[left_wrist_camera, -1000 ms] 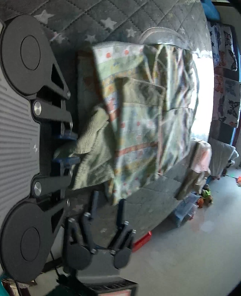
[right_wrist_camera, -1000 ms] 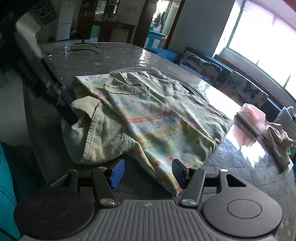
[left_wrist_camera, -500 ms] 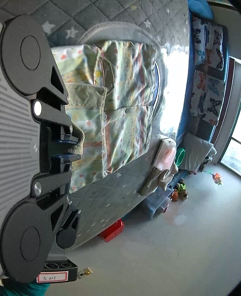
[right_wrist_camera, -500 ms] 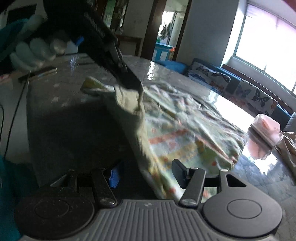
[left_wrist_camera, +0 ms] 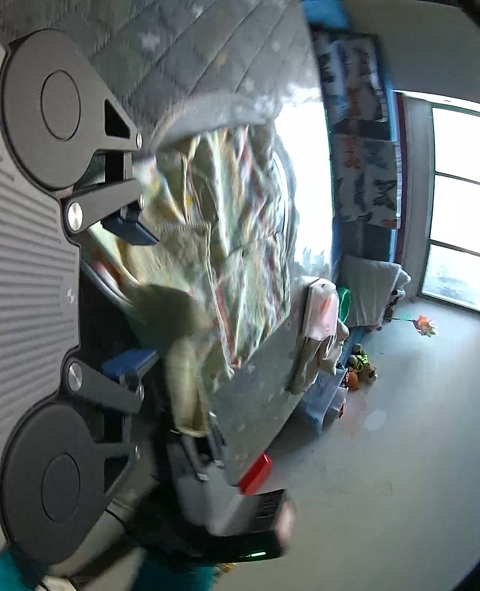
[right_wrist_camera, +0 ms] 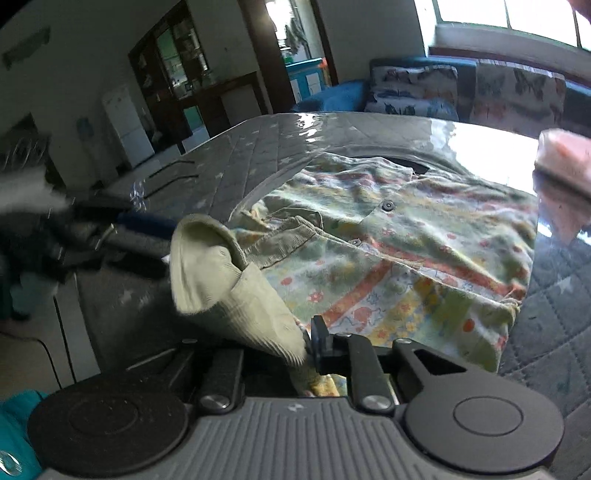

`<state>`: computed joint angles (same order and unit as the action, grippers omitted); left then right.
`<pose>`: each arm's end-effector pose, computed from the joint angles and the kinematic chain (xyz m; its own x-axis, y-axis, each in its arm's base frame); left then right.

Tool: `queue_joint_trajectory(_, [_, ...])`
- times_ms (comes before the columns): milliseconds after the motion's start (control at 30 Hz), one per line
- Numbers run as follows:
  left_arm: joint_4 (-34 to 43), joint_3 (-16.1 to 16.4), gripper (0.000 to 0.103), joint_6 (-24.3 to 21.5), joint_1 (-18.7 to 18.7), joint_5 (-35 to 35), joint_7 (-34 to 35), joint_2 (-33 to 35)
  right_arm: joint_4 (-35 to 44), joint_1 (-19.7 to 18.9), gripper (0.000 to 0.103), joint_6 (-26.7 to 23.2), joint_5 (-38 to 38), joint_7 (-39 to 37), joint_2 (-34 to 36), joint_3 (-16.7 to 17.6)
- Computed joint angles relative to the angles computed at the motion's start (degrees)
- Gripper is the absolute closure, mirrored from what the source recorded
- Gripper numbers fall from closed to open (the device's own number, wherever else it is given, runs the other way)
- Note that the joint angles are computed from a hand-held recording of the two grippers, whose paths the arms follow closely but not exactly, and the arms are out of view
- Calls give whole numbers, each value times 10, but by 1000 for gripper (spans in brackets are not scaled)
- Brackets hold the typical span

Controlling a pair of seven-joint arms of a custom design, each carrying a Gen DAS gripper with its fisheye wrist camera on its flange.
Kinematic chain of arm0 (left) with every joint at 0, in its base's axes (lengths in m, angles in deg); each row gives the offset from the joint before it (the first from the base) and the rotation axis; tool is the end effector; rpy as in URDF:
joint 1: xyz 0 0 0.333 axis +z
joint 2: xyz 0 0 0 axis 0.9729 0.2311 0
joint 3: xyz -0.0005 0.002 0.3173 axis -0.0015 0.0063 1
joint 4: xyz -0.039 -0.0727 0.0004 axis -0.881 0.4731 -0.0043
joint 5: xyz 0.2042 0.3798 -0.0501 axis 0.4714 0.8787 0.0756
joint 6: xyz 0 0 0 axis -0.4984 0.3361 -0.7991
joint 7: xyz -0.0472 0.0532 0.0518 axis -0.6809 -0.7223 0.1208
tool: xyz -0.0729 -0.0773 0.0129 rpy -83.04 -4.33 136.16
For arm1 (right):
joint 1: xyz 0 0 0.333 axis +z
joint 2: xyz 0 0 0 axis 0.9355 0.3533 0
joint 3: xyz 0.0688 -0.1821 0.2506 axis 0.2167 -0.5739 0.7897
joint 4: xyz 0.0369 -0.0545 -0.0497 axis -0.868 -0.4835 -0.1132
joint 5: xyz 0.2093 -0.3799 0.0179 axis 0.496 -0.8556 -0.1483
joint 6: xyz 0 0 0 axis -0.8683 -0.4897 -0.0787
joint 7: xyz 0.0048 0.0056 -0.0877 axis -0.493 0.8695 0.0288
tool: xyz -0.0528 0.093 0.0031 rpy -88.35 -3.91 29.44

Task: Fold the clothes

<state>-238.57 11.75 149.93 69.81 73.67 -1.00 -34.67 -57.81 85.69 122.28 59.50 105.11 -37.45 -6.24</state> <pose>0.3453 -0.2912 0.4668 -0.0687 -0.9803 0.1851 -0.6447 -0.0980 -0.7582 0.5598 0.2370 0.4329 0.8864 -0.3678 -0.2812 -0.4539 -0.5708 -0.6842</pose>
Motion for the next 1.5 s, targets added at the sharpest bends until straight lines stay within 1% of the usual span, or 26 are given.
queue_joint_trajectory(133, [-4,-26,33,-38,11,31,1,-18,14,-1,88,-5,-6,18,8,1])
queue_joint_trajectory(267, [6,-48,33,-58,26,82,11,-12,21,-1,88,-4,-8,32,11,4])
queue_joint_trajectory(400, [22,-85,33,-94,50,157,8,-5,25,0,88,-1,-8,43,11,5])
queue_joint_trajectory(467, [29,-97,33,-113,57,190,-1,1,29,0,88,2,-7,48,13,6])
queue_joint_trajectory(633, [44,-123,33,-166,66,261,-49,13,36,0,88,7,3,60,13,7])
queue_joint_trajectory(700, [49,-132,33,-195,67,273,-90,18,38,0,88,9,6,62,14,7])
queue_joint_trajectory(733, [50,-131,33,-207,64,274,-112,19,37,0,88,11,7,63,14,7])
queue_joint_trajectory(800, [38,-106,33,-199,42,266,-151,11,34,0,88,11,9,62,12,7])
queue_joint_trajectory(867, [12,-60,33,-170,6,245,-181,-11,32,0,88,11,9,62,12,7])
queue_joint_trajectory(933, [-16,-25,33,-142,-20,220,-204,-37,27,0,88,11,11,59,9,6])
queue_joint_trajectory(1000, [-37,-10,34,-130,-29,192,-222,-59,24,-1,88,9,14,58,7,5])
queue_joint_trajectory(1033, [-44,-7,35,-127,-30,179,-230,-66,22,0,88,9,16,57,7,5])
queue_joint_trajectory(1067, [-48,-8,43,-124,-26,170,-238,-69,20,0,88,10,19,56,7,5])
queue_joint_trajectory(1100, [-52,-9,48,-119,-24,161,-245,-72,18,0,88,10,23,56,6,4])
queue_joint_trajectory(1133, [-57,-8,49,-109,-23,153,-249,-76,16,0,88,11,26,56,5,4])
queue_joint_trajectory(1200, [-63,-11,59,-96,-19,138,-253,-77,11,0,88,12,32,56,4,3])
queue_joint_trajectory(1233, [-64,-14,62,-93,-17,133,-253,-77,9,0,88,11,33,57,3,3])
queue_joint_trajectory(1267, [-64,-19,70,-86,-11,129,-255,-73,6,0,88,13,35,56,2,3])
queue_joint_trajectory(1300, [-66,-21,72,-77,-7,125,-258,-71,3,1,88,15,36,55,0,3])
queue_joint_trajectory(1433, [-89,-28,72,-28,-1,105,-268,-92,-4,1,88,16,38,57,-4,1])
queue_joint_trajectory(1500, [-99,-35,72,-14,5,91,-268,-103,-6,2,88,18,43,57,-5,0])
